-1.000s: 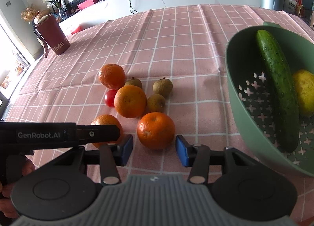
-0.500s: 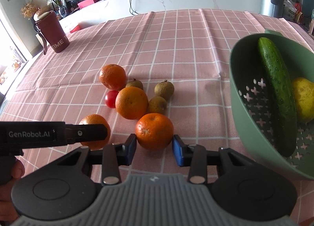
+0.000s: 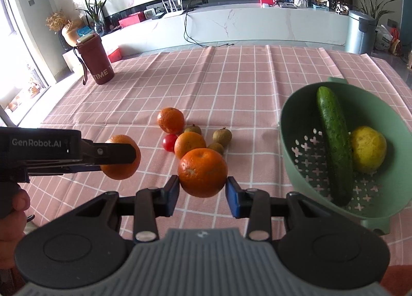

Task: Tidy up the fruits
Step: 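Carry both held oranges over the green colander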

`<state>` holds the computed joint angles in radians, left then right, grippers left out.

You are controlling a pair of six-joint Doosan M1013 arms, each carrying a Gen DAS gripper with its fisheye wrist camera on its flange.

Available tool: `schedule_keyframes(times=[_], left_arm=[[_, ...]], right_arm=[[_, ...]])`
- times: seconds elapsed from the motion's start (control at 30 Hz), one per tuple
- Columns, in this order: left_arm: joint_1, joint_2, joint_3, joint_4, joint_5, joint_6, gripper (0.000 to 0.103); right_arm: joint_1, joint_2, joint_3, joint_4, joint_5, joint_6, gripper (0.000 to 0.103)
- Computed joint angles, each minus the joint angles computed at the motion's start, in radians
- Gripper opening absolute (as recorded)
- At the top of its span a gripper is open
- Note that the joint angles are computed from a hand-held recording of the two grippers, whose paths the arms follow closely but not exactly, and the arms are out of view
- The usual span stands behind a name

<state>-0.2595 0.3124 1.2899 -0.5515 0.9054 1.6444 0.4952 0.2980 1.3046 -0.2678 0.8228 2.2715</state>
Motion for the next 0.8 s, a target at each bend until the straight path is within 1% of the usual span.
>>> schedule_keyframes(times=[0.17,0.33,0.43,0.63,0.8], left_arm=[[-0.024,-0.012,-0.013,-0.017,0.001,0.01,0.051],[-0.059,-0.012,-0.039,-0.03,0.014,0.056,0.051],[-0.083,-0.002,-0.062,-0.024,0.035,0.064,0.051],[-0.139,0.027,-0.116,0.043,0.087,0.059,0.051],[-0.172,0.059,-0.158,0.073,0.134,0.046,0.051]], right_arm=[[-0.003,-0.047,0.018,-0.051,0.013,-0.004,0.035],[-0.027,-0.087,0.034,-0.027,0.027,-0.056,0.036],[-0.04,-0.102,0.039,-0.026,0.057,-0.095,0.035],[-0.079,-0.127,0.051,-0.006,0.128,-0.19,0.035],[-0.12,-0.121,0.035,0.045,0.193,-0.29,0.035]])
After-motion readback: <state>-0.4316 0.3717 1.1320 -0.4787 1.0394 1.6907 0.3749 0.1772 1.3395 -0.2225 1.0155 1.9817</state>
